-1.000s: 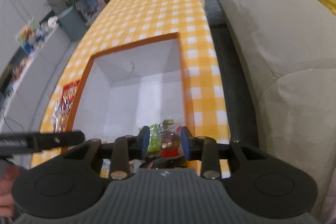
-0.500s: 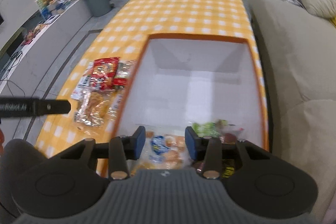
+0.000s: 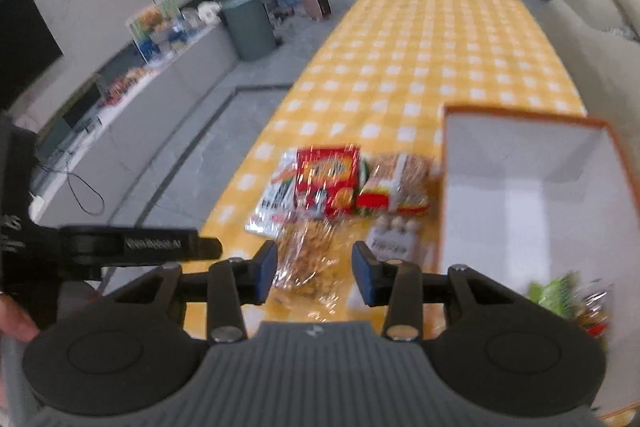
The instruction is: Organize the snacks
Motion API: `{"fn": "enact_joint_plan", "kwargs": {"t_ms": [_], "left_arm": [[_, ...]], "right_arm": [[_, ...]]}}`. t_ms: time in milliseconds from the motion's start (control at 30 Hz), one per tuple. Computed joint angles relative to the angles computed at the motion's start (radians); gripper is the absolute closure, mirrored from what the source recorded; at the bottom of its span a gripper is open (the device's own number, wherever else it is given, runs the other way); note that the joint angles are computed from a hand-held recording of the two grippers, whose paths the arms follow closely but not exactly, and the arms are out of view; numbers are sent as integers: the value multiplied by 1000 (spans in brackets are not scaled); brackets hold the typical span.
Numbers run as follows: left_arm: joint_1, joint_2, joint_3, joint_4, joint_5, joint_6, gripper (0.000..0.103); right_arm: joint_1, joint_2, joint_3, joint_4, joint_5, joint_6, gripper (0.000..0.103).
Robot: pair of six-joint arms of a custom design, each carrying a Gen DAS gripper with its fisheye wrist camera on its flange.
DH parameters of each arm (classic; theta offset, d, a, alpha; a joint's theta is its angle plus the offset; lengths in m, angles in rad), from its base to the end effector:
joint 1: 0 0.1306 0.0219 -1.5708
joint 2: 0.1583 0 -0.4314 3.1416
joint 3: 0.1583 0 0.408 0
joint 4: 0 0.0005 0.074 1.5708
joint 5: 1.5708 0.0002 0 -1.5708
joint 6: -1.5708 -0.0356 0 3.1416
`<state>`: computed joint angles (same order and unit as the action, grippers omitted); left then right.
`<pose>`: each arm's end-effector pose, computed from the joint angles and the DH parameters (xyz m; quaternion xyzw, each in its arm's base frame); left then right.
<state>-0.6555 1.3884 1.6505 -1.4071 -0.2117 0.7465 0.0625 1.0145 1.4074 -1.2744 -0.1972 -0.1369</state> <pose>0.3613 -0.2690 0.5684 -0.0665 0.9699 -0.0566 0.2272 0.2997 0.0252 0.6003 0.0016 0.9372 0.1257 0.3253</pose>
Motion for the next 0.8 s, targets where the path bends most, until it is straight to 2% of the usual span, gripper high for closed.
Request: {"fn": "enact_joint_plan", "kwargs": {"t_ms": [100,133,167,267,333,433,600,700,800], "left_arm": [[25,-9,-31,23,14,0,23],[35,-13,-42,35,30,6,23],[43,-14,-49,42,43,10,24],[54,-16,-61,57,44,3,24],[59,-16,-64,57,34,-2,24],[75,-8,-67,42,22,11,24],[112,-8,-90,25,51,52,24],[121,-8,-94,21,49,61,24],[126,-14,-100,35,60,67,24]], "right_arm": [[71,28,-36,31,45,-76,57],[91,38,-47,46,70,-100,52],[111,43,-62,64,95,-113,43],[150,49,-116,132,130,-104,23],[170,60,-149,175,161,-125,21],[180,88,-182,223,186,-171,8],[227,143,-221,290,277,-239,8],[269,181,-231,309,403,-260,6],[291,205,-239,341,450,-259,3]]}}
